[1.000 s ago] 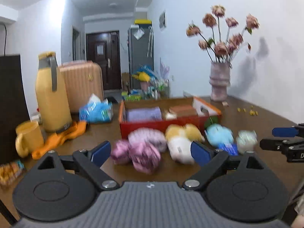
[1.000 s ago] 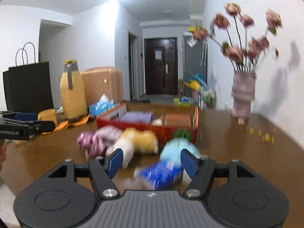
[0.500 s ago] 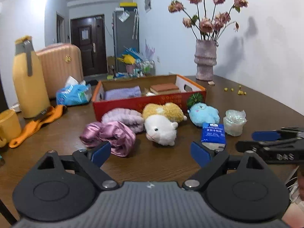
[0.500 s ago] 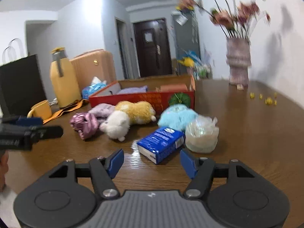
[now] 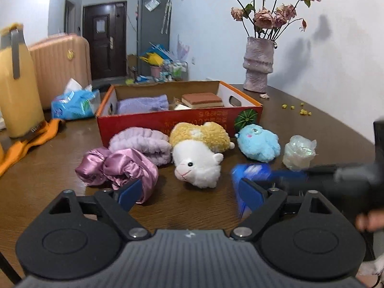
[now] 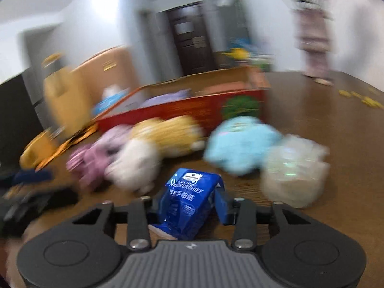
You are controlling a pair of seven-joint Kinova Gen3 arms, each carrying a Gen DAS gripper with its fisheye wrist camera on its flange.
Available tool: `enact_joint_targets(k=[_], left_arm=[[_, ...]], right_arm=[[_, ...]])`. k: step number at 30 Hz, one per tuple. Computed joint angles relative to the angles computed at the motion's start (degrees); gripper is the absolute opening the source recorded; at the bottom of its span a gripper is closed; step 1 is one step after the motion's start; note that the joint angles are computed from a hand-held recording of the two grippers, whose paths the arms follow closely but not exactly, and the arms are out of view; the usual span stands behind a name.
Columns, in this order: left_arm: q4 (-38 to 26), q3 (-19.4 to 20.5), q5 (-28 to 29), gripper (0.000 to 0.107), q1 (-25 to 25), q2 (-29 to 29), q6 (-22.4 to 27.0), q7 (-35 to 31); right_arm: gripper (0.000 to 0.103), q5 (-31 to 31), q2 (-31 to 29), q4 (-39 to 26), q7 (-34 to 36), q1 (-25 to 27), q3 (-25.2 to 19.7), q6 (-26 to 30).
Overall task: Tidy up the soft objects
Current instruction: 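Reach to the blue handkerchief tissue pack and grasp it with the right gripper, then grasp the blue pack with the left gripper too and carry it into the box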
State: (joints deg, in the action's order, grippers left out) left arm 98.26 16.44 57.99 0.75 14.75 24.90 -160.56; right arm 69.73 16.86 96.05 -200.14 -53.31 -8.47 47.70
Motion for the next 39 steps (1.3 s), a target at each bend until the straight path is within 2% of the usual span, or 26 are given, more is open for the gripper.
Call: enact_joint_targets(k=[1, 3, 5, 6, 7, 9, 10, 11, 13, 14, 16, 17, 18, 22, 25, 27, 30, 32, 34, 39], left_arm=[[-1.3, 1.1, -1.1, 0.085, -1.6, 0.9, 2.3, 0.9], [-4.1, 1.3, -2.6, 0.083, -2.4, 2.8, 7.0, 2.4], [-7.6, -1.1, -5.7, 0.072, -0.1, 4.9, 10.9, 6.1], [-9.1, -1.9, -7.2, 0.069, 1.0, 5.8, 12.3, 8.1], [-11.1, -2.8, -8.6, 0.064, 2.0, 7.1, 14.6, 9.9], [-13.6, -1.5, -9.8, 0.052, 1.5, 9.1, 17.5, 10.6], [-14.5, 0.2, -9.6, 0.050, 0.4, 10.2, 18.4, 9.6], [-15.4, 1.2, -9.7, 0.050, -0.2, 11.2, 19.2, 8.9], [-18.0, 0.1, -12.0, 0.049, 1.7, 12.8, 20.3, 10.3], [-19.1, -0.2, -13.2, 0.049, 2.4, 13.4, 20.9, 11.0], [-21.0, 1.1, -14.2, 0.044, 1.7, 15.0, 22.8, 11.0], [-21.9, 0.5, -15.0, 0.039, 2.4, 15.5, 23.4, 12.2], [-22.7, 0.0, -15.9, 0.039, 2.9, 16.0, 24.2, 13.8], [-21.3, 0.5, -15.3, 0.030, 1.4, 15.1, 24.1, 15.9], [-17.9, -0.7, -15.1, 0.029, 0.9, 12.4, 21.5, 18.7], [-16.7, -0.9, -14.4, 0.029, -0.5, 11.3, 22.9, 20.4], [-16.1, 0.1, -13.3, 0.029, -3.6, 10.8, 27.9, 21.1], [-14.1, -1.6, -11.1, 0.033, -3.3, 9.1, 27.0, 19.3], [-13.7, -0.9, -9.3, 0.036, -4.3, 9.1, 26.5, 17.8], [-16.3, -2.4, -10.5, 0.039, -1.4, 11.4, 25.5, 22.2]], right_arm=[[0.039, 0.4, -0.6, 0.6, 2.3, 1.6, -2.6, -1.0], [0.038, 1.3, -1.5, 1.2, 4.4, 2.4, -4.6, -0.3], [0.044, 2.1, -1.3, 1.2, 2.6, -0.8, -2.6, 3.7], [0.049, 3.0, -1.5, 1.6, 0.4, -3.4, -1.1, 6.0], [0.050, 3.5, -2.1, 2.3, -1.9, -5.7, 0.4, 7.3], [0.049, 2.6, -3.9, 3.4, -6.6, -7.1, 0.8, 7.1], [0.048, 1.6, -4.9, 4.2, -8.9, -6.3, 0.0, 5.6], [0.042, 1.3, -5.7, 5.3, -11.3, -4.4, -1.9, 3.2], [0.031, 2.5, -6.3, 7.3, -15.9, -0.3, -6.2, -1.4], [0.031, 3.5, -6.2, 8.2, -18.2, 0.5, -6.9, -3.8], [0.031, 7.2, -5.5, 9.3, -22.9, 0.3, -5.9, -8.4], [0.031, 9.3, -5.0, 9.6, -25.2, -0.3, -4.8, -10.0], [0.031, 11.5, -4.3, 9.7, -27.6, -0.8, -4.2, -10.6], [0.030, 16.6, -1.6, 9.1, -36.9, 0.8, -6.9, -6.2], [0.030, 19.2, -1.5, 9.8, -43.9, 6.6, -13.8, -3.4], [0.030, 21.0, -0.8, 10.4, -46.8, 8.0, -16.7, 1.2], [0.030, 20.3, 0.2, 9.9, -46.2, 9.7, -19.5, 6.0], [0.030, 19.6, -0.3, 10.1, -44.4, 10.6, -19.7, 5.6], [0.030, 18.0, 0.1, 8.7, -41.1, 11.0, -20.1, 6.6], [0.030, 13.1, 2.1, 4.2, -33.4, 10.0, -18.3, 8.5]])
